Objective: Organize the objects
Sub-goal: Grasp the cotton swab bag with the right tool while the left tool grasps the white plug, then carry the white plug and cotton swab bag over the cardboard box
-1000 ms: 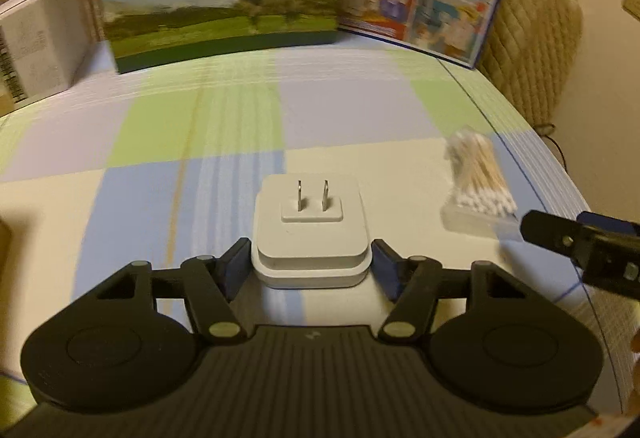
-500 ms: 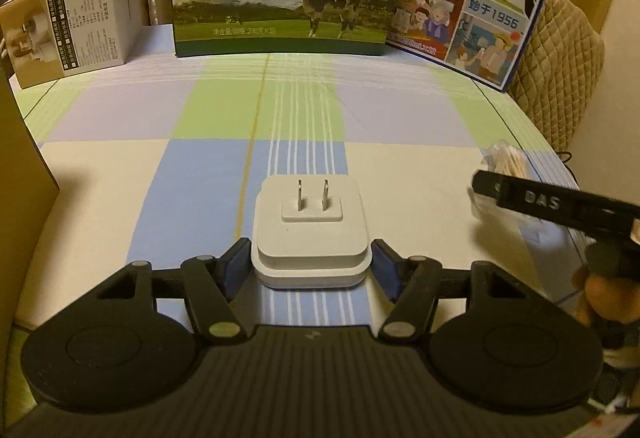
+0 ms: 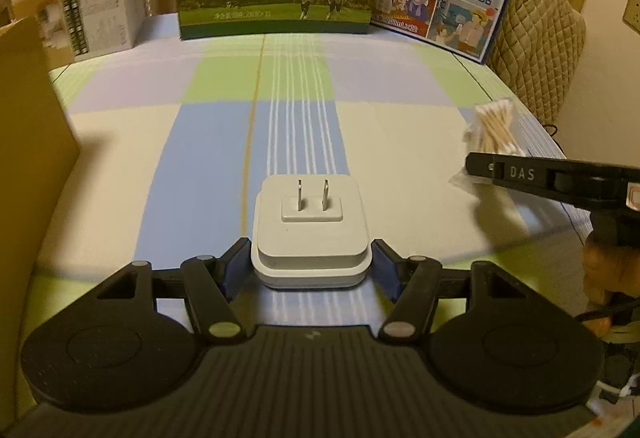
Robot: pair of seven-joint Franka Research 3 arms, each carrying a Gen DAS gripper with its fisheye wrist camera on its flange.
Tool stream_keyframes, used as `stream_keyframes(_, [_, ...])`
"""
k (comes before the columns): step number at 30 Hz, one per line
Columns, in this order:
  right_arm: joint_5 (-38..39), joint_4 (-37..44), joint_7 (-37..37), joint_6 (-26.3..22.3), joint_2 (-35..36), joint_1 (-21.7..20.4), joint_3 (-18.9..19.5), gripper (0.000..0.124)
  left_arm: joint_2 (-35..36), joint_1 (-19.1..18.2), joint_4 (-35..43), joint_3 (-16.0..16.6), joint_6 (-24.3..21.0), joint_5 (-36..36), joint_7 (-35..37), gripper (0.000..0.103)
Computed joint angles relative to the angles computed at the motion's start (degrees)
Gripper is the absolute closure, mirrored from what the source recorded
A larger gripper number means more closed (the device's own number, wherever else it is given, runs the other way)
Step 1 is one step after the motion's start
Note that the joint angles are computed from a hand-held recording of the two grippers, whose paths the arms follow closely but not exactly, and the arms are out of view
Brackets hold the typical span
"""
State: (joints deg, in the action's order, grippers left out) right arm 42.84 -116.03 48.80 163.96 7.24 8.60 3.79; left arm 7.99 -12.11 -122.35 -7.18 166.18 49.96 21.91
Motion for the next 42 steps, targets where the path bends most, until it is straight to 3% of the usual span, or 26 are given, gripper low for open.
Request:
stream_keyframes(7, [3.01, -12.52, 0.83, -5.01, -15.11, 2.56, -1.78, 0.106, -11.25, 1.51, -11.44, -2.69, 0.61, -1.61, -0.58, 0.043])
stream_keyframes(11, [0.30, -21.95, 2.96, -6.51, -25.36, 4.20, -3.10, 0.107, -19.38, 2.22, -19.18, -4.54, 0.93, -7.34, 2.40, 0.043])
stream_keyframes(22, [-10.95, -42.24, 12.50, -12.88, -53.40, 4.08, -4.04, 0.106, -43.29, -3.46, -36.74, -6.74, -3.57, -24.16, 11.84, 0.043])
stream_keyframes(33, [-16.53, -49.24, 19.43, -21.18, -74.03, 3.46, -4.20, 0.106, -60.16, -11.48, -42.47, -9.17, -13.53, -32.33, 12.99, 0.043])
stream_keyframes(42, [-18.25, -49.59, 21.76, -25.52, -80.80, 3.79, -3.35, 0.106, -68.76, -15.24, -43.79, -10.67, -20.20, -33.90, 12.18, 0.043])
